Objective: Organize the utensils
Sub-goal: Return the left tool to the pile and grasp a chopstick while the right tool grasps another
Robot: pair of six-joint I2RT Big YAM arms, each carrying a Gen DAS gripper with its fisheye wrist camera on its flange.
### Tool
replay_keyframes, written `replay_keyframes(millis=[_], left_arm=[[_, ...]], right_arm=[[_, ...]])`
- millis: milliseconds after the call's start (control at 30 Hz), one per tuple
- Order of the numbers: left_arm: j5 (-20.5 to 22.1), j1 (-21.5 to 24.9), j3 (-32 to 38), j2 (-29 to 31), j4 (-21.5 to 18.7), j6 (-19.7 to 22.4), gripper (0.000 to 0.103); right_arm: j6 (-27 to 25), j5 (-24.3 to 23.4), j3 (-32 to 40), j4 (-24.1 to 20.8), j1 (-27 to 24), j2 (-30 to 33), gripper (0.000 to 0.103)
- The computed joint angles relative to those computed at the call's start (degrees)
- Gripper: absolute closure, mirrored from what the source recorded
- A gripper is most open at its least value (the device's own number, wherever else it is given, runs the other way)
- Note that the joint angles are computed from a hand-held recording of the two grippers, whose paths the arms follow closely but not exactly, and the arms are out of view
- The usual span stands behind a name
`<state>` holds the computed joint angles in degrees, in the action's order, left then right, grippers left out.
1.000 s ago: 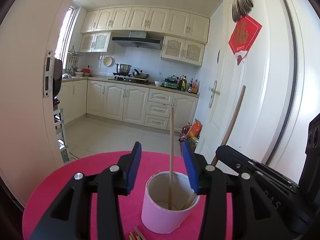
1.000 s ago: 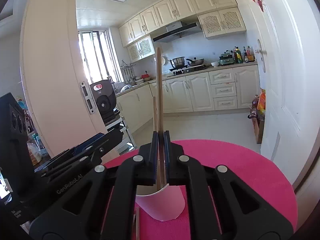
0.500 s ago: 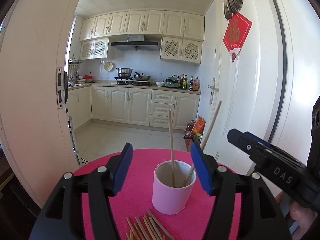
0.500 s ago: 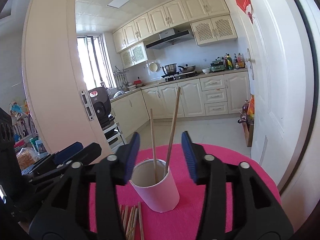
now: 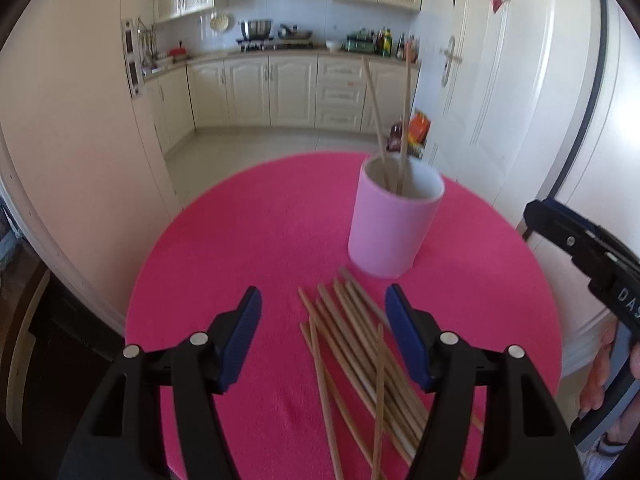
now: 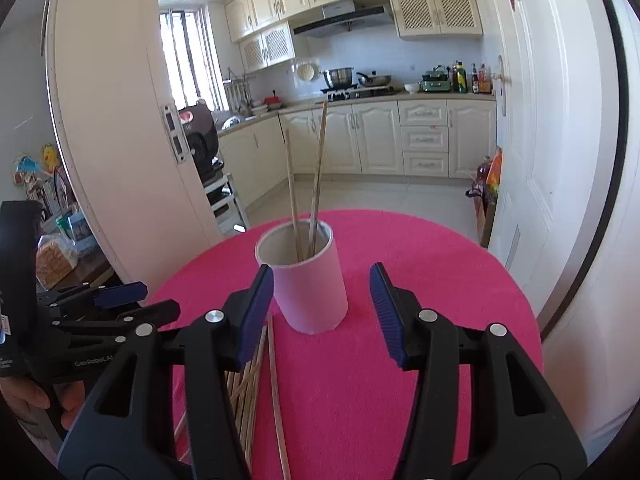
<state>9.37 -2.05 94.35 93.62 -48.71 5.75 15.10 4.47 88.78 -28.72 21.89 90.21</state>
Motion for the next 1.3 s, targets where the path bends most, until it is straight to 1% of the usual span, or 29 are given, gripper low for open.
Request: replay_keyframes(millis=[33,100,167,233,300,367,467,533,600,633,667,767,833,933,1033,1167,1200,1300], left_arm=[[0.3,0.2,0.8,1.1,-2.9,0.5,0.040],[0.4,0.5,1.8,2.7,-7.1,0.5,0.040],[0.1,0.8,2.1,3.9,-9.9,0.7,0.040],[-0.4,0.8,2.1,4.6,-11.5,1.0,0.040],[-1.1,0.9,1.7,4.7,-12.2,1.3,0.040],[-1.4,1.0,1.4,4.9,-13.2,1.8,0.050],[-1.9,0.6,2.4,5.9,-15.0,1.7,0.056],[-1.0,0.9,1.6,5.7,-14.5,1.8,0.057],[-0.5,1.0,0.9,5.3,-14.3,1.9,0.060],[0.0,1.2,0.8,5.1,-14.6,2.2,0.066],[0.2,1.3,0.6,4.9,-14.7,2.4,0.070],[1.3,1.4,0.0,4.6,-15.1,2.9,0.076],[2.3,1.8,0.5,5.0,-15.4,2.2,0.076],[2.9,2.1,0.5,4.7,-15.3,1.7,0.076],[1.7,1.9,0.3,4.6,-15.3,2.4,0.076],[1.4,1.9,0.8,5.3,-15.9,2.5,0.076],[1.1,1.8,0.9,5.5,-16.1,2.6,0.076],[0.5,1.7,0.8,5.7,-15.3,2.8,0.080]], right_arm=[[-0.1,-0.3,0.6,-1.5,0.2,0.4,0.053],[-0.4,-1.7,2.0,-5.5,0.3,1.8,0.053],[-0.8,-2.7,3.0,-8.4,0.3,2.8,0.053],[-1.6,-3.6,4.4,-12.1,0.6,4.2,0.053],[-2.0,-4.5,5.0,-14.1,0.6,5.1,0.053],[-2.4,-5.3,6.6,-17.1,0.8,6.3,0.053],[-3.2,-6.3,8.6,-20.8,1.1,7.9,0.053],[-3.8,-7.3,10.4,-23.4,1.2,9.2,0.054],[-4.4,-8.4,12.1,-26.0,1.2,10.6,0.065],[-4.5,-9.3,12.8,-27.0,1.2,11.2,0.067],[-4.6,-10.0,13.4,-27.9,1.1,11.7,0.068],[-6.0,-10.9,15.9,-31.0,1.4,13.6,0.068],[-7.0,-10.6,17.5,-32.9,1.8,14.8,0.068],[-7.5,-11.5,19.7,-35.0,1.9,16.4,0.068],[-8.0,-11.4,21.5,-36.3,2.2,17.9,0.070],[-8.2,-10.8,23.8,-38.0,2.6,19.6,0.073],[-8.3,-10.7,24.4,-38.5,2.6,20.1,0.075],[-8.5,-10.0,26.4,-39.9,2.9,21.4,0.076]])
